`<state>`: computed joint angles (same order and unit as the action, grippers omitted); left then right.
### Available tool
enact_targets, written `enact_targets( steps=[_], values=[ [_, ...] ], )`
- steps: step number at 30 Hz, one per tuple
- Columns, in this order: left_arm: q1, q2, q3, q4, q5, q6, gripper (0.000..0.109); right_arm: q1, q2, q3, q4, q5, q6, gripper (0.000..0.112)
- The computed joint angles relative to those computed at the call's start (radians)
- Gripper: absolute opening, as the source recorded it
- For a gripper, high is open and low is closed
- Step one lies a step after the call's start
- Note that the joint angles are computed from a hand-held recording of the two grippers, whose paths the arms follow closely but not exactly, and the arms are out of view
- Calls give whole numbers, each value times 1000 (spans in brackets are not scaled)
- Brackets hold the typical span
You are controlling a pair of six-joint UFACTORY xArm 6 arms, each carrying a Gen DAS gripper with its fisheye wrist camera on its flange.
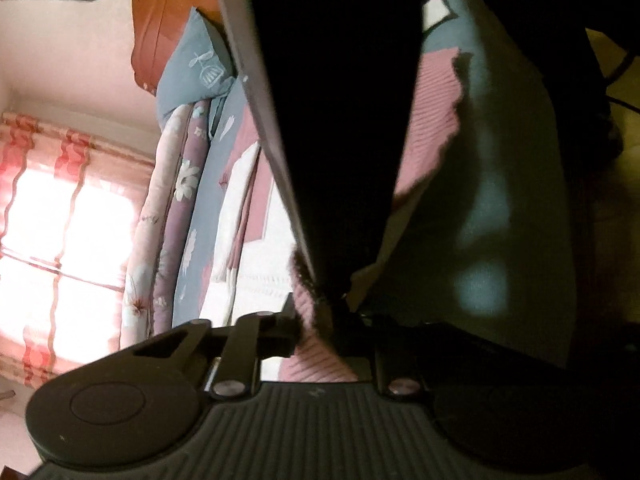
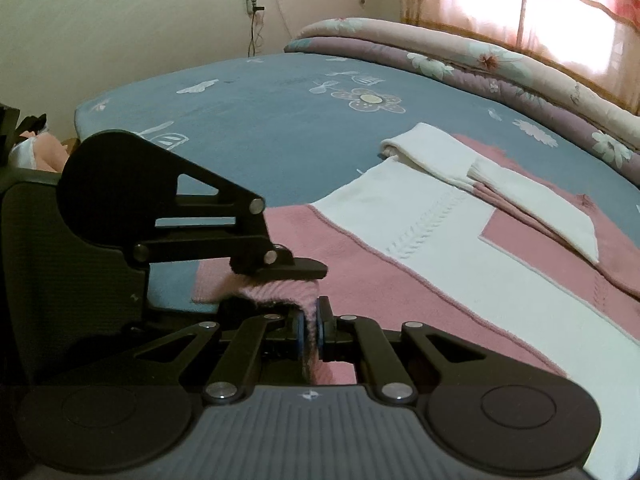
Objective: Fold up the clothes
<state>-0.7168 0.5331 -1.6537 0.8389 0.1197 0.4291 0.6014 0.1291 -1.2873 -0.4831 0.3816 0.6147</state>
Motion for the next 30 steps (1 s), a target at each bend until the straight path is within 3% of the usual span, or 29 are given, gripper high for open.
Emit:
enact_targets(
  steps=[5, 7, 13, 30],
  values=[
    [-6, -7, -3, -135, 26, 62, 10, -2, -78, 72, -48, 1, 27, 18],
    [-9, -9, -16, -189, 44, 72, 10, -6, -136, 121, -124, 38, 68, 31],
    [-12, 16, -86, -308, 74, 92, 10, -14, -296, 249, -274, 246, 159, 52],
    [3, 33, -119, -390, 60, 108, 10, 57, -411, 380, -316, 556, 145, 53]
  ],
)
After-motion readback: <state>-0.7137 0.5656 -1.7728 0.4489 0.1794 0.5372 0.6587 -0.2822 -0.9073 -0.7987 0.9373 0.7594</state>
